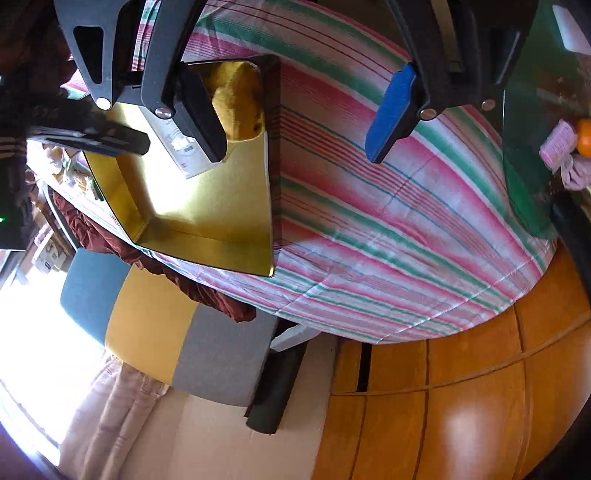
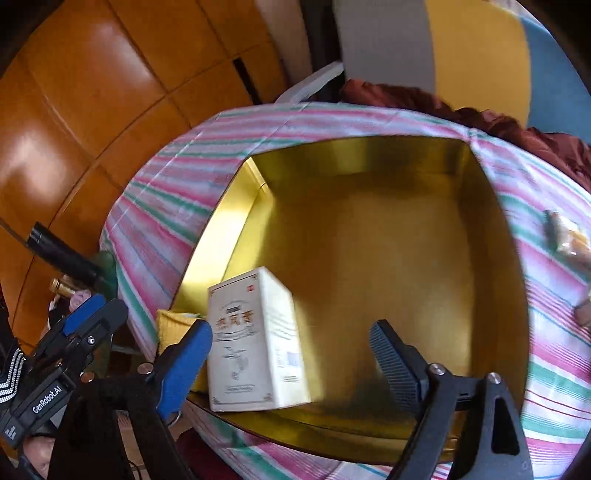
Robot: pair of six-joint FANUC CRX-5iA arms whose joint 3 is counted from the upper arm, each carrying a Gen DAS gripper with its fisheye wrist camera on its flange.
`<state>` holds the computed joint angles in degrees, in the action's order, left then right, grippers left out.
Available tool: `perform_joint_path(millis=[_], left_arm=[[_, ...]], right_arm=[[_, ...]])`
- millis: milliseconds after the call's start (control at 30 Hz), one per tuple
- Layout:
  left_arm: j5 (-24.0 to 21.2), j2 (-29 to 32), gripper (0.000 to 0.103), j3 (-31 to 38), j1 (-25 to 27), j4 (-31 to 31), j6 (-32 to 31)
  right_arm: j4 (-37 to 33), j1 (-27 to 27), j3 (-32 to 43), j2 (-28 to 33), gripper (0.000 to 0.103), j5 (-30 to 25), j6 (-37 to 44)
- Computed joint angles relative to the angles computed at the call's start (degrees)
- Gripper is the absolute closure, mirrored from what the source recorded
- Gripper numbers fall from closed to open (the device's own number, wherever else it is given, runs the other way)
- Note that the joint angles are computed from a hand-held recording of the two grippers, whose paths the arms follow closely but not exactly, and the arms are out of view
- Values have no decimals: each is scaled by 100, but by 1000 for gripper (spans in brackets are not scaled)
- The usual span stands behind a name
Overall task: Organize objects
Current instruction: 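Lower the white medicine box into the tin and open the right gripper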
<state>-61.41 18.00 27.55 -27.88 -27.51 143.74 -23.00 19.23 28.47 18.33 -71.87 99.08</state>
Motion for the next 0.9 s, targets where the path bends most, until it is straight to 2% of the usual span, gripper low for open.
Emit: perform_joint_path(millis=[200,300,433,533,700,833,900], left_arm=[[-195,286,24,524,-87,29,-338],[-74,411,24,669,-23,381,-603],[-118,713,23,1104,-120,522,-1016],[-94,947,17,1437,-191,720,-1395],[-141,1459,15,2193,-317,1046,-2079],[-347,2066,13,3082,-388,1427,-2626],[-577,2484,13,3753,-448,1617,-2943]], right_arm=[[87,-444,-162,-196,12,345,-250],[174,-759,-253,-277,12,433,-398],[483,-1175,-306,-283,12,457,-606],[894,-1431,-364,-254,12,494,-877],[1826,-1895,-310,-99,12,517,-1766],[2637,-2289,-156,166,12,456,-2646],[2909,-2443,-192,247,12,563,-2974]])
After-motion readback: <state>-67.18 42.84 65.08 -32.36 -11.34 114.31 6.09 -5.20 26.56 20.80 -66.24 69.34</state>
